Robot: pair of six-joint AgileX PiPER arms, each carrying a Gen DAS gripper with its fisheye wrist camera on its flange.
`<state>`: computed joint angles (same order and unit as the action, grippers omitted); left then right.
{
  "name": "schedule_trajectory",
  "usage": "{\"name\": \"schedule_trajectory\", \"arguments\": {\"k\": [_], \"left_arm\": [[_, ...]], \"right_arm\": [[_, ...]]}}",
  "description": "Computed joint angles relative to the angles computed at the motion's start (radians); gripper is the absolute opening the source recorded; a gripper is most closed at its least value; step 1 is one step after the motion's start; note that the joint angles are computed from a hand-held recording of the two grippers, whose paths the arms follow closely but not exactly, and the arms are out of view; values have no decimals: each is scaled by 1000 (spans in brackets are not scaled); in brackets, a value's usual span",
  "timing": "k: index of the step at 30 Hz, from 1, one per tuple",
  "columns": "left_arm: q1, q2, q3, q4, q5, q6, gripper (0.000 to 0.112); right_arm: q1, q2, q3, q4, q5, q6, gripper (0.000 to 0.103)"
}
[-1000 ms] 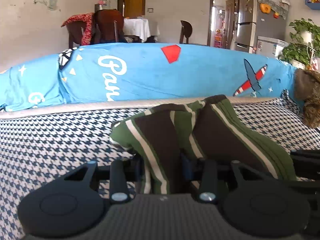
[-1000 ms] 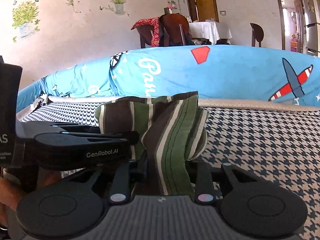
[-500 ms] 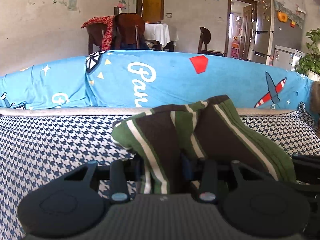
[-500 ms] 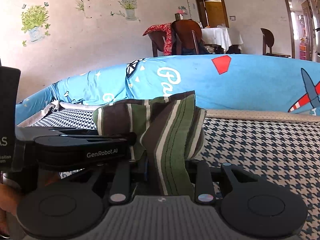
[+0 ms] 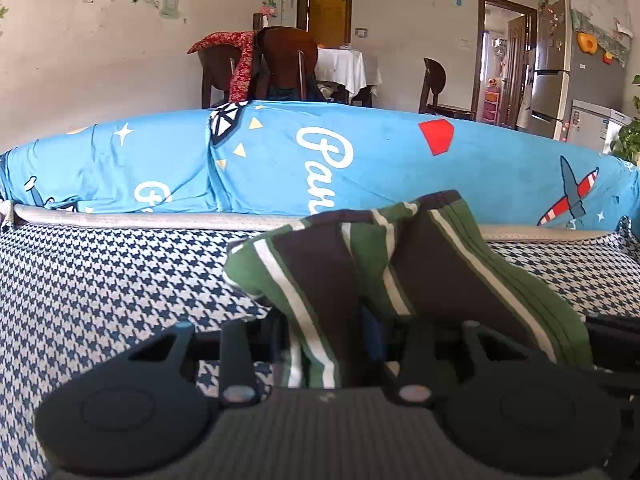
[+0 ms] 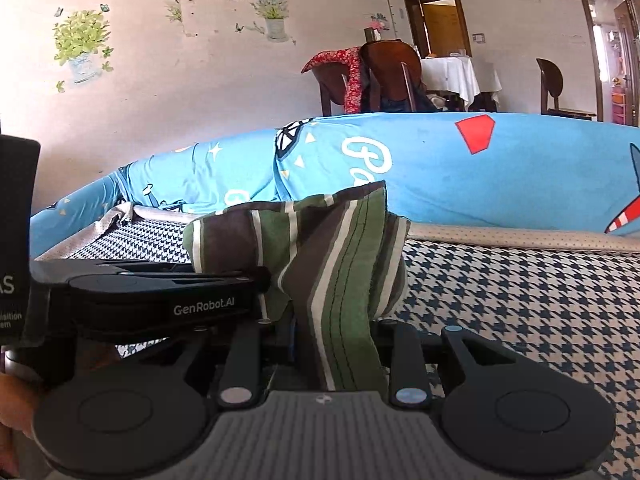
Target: Fold clothes
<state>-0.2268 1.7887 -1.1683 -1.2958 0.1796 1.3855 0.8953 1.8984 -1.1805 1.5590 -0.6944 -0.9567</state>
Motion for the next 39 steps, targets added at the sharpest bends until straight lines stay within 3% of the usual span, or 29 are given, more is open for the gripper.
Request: {"name": "schedule_trajectory", "arguments": {"k": [28,39], "left_arm": [[88,75,-61,38,-35,-34,37],[110,141,-147,361,-54,-358,37]], "right_arm": [[-39,189,-252,61,76,-124,27],[-68,288,-385,68,119,-159,27]]}}
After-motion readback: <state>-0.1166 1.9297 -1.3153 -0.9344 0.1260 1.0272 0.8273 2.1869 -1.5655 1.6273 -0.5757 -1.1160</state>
